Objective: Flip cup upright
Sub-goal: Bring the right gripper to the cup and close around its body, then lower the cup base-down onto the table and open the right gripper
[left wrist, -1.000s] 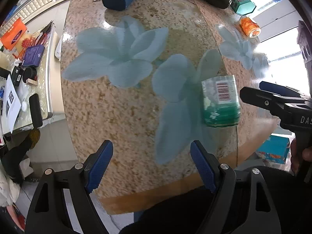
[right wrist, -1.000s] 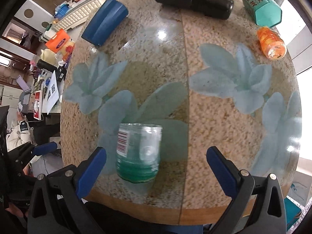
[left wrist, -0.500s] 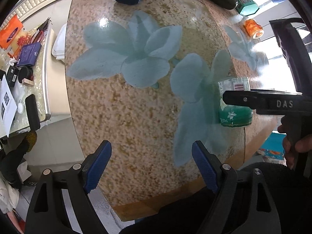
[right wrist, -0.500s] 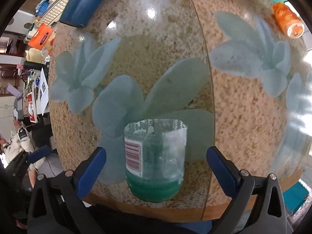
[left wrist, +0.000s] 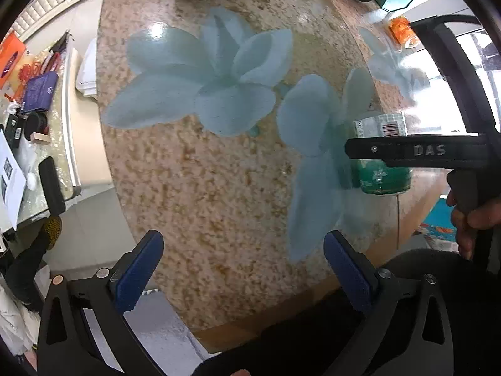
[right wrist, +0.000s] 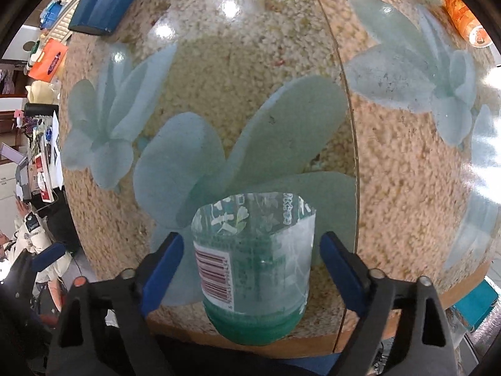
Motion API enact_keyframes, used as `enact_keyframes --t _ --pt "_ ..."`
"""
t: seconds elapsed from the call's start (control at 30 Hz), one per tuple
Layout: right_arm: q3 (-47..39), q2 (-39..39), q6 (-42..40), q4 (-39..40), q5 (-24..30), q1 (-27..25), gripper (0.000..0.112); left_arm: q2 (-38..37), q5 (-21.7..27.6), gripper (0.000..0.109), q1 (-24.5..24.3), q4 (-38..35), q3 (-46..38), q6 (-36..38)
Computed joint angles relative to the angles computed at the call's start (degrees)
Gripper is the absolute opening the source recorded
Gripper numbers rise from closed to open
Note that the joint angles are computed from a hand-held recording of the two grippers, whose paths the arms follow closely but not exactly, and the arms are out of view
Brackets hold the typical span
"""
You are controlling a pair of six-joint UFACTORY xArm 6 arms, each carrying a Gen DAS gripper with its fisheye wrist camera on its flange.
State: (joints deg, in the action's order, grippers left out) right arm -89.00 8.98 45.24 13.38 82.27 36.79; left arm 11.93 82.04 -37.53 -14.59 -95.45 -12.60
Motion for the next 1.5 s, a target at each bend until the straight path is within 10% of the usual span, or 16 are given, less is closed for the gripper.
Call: enact_keyframes --t 0.33,1.07,1.5 --pt "5.9 -2.9 -0.6 1.5 -5.3 -1.0 0.056 0.9 1.1 0.103 -0.1 0.1 -1.2 -1.8" --pt "20.4 -21.0 -12.0 -7.1 -14.3 -7.2 0.056 8.6 5.6 0.103 -7.6 4.0 -14.6 -12.0" --pt "32.8 -28.6 -26.7 -13.3 -31.5 -10.3 0.056 17.7 7.9 0.103 -12.0 6.8 -27.1 -20.7"
